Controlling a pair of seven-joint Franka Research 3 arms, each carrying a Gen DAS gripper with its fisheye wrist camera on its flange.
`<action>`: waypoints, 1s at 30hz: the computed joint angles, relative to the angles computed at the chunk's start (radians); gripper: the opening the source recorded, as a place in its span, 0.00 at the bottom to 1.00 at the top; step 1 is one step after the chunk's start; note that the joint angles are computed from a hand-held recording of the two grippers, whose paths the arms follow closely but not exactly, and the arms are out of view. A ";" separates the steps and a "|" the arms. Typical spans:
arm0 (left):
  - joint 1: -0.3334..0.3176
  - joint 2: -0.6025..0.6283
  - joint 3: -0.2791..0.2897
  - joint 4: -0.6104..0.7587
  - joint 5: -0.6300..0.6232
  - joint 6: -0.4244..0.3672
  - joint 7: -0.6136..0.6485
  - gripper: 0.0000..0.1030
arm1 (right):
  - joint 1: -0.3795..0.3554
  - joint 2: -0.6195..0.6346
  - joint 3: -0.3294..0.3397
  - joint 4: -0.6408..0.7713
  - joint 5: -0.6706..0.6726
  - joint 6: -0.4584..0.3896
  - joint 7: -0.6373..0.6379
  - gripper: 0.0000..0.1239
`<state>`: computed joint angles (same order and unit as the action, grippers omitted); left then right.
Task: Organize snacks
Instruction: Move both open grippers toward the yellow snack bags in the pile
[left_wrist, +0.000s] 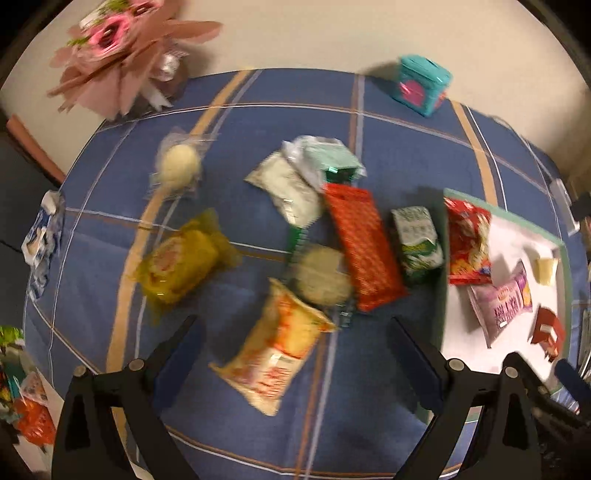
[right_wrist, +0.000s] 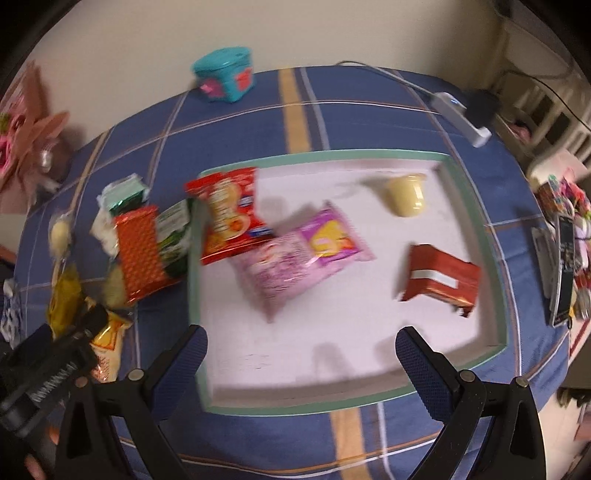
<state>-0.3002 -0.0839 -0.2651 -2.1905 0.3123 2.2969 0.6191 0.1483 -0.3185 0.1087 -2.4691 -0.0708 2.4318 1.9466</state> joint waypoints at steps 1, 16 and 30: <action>0.004 -0.015 0.005 -0.015 -0.004 0.006 -0.002 0.96 | 0.004 0.005 0.008 0.005 -0.004 -0.001 0.005 0.83; 0.077 -0.146 0.056 -0.173 -0.086 0.070 0.008 0.96 | 0.107 0.079 0.049 0.059 -0.010 -0.006 0.040 0.83; 0.117 -0.126 0.079 -0.226 -0.149 0.064 0.016 0.96 | 0.198 0.179 0.060 0.112 0.016 0.039 0.028 0.83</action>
